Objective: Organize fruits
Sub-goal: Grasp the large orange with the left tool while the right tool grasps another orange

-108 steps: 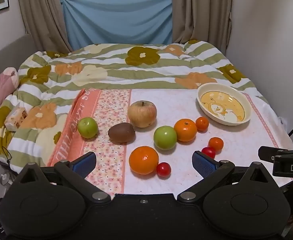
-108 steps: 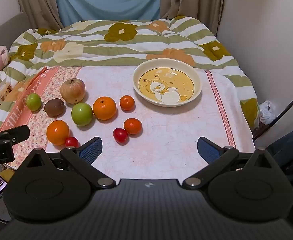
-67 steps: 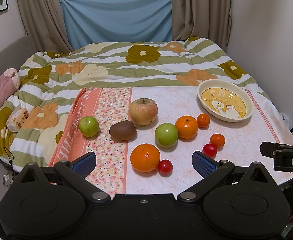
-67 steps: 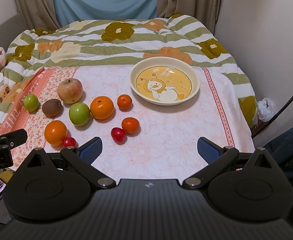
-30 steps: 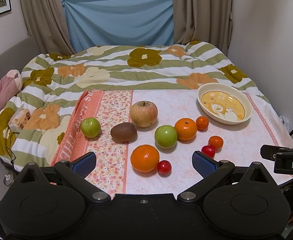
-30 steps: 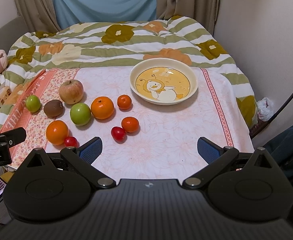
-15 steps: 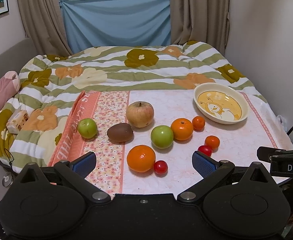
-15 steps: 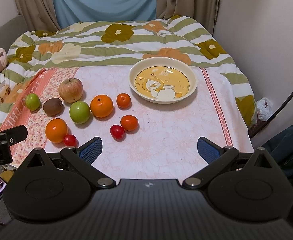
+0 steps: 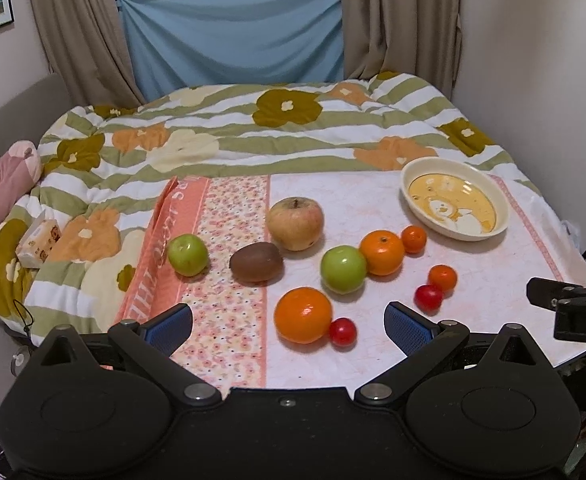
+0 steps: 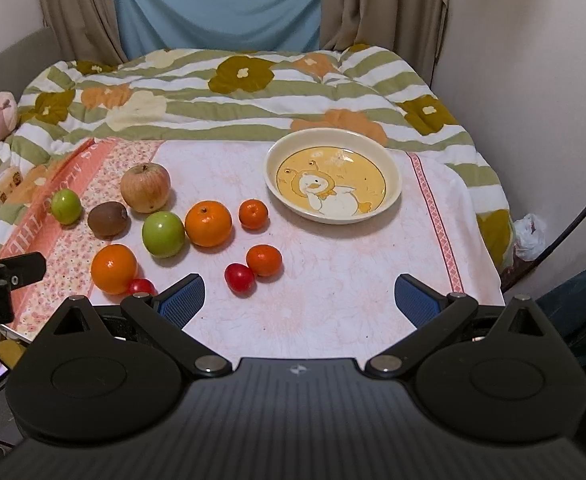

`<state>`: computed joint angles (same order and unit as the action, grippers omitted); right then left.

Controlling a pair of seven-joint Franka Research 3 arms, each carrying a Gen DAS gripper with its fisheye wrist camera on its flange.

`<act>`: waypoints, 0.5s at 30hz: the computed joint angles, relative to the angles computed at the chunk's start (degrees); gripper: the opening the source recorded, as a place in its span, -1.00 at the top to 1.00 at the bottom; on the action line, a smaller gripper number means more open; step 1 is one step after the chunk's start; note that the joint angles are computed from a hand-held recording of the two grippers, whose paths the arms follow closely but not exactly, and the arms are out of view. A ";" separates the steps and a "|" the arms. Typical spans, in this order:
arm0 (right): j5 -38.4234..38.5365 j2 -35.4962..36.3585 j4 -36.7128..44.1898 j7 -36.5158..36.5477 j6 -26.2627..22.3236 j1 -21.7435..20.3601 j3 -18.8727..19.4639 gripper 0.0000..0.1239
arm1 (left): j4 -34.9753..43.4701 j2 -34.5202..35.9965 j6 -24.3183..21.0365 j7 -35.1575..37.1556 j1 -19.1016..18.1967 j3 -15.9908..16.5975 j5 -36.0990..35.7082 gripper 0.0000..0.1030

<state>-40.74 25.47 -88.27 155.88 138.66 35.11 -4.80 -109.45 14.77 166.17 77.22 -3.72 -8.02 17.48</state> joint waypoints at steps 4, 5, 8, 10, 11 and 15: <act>0.77 3.70 4.45 -0.34 -0.11 0.16 -0.47 -0.66 | 2.53 2.42 -1.76 5.34 2.71 -2.23 -4.44 -1.00; 0.79 4.31 4.82 -0.56 0.90 0.11 -0.74 -0.66 | 2.96 3.03 -1.62 6.54 3.15 -2.61 -5.33 -1.00; 2.25 7.30 7.54 -4.69 2.99 -0.54 -1.00 -0.66 | 5.14 5.19 -3.18 7.30 2.70 -2.20 -5.96 -1.00; 3.12 9.35 9.15 -8.02 5.31 -0.92 -1.46 -0.66 | 6.28 6.41 -3.74 5.71 1.58 -1.11 -5.15 -1.00; 3.83 10.55 10.20 -10.02 6.38 -1.21 -1.63 -0.66 | 6.85 7.01 -4.15 4.97 1.24 -0.80 -4.94 -1.00; 8.07 16.62 16.21 -19.69 10.09 -2.95 -1.48 -0.66 | 10.07 10.32 -6.04 1.36 -0.11 0.30 -4.09 -0.99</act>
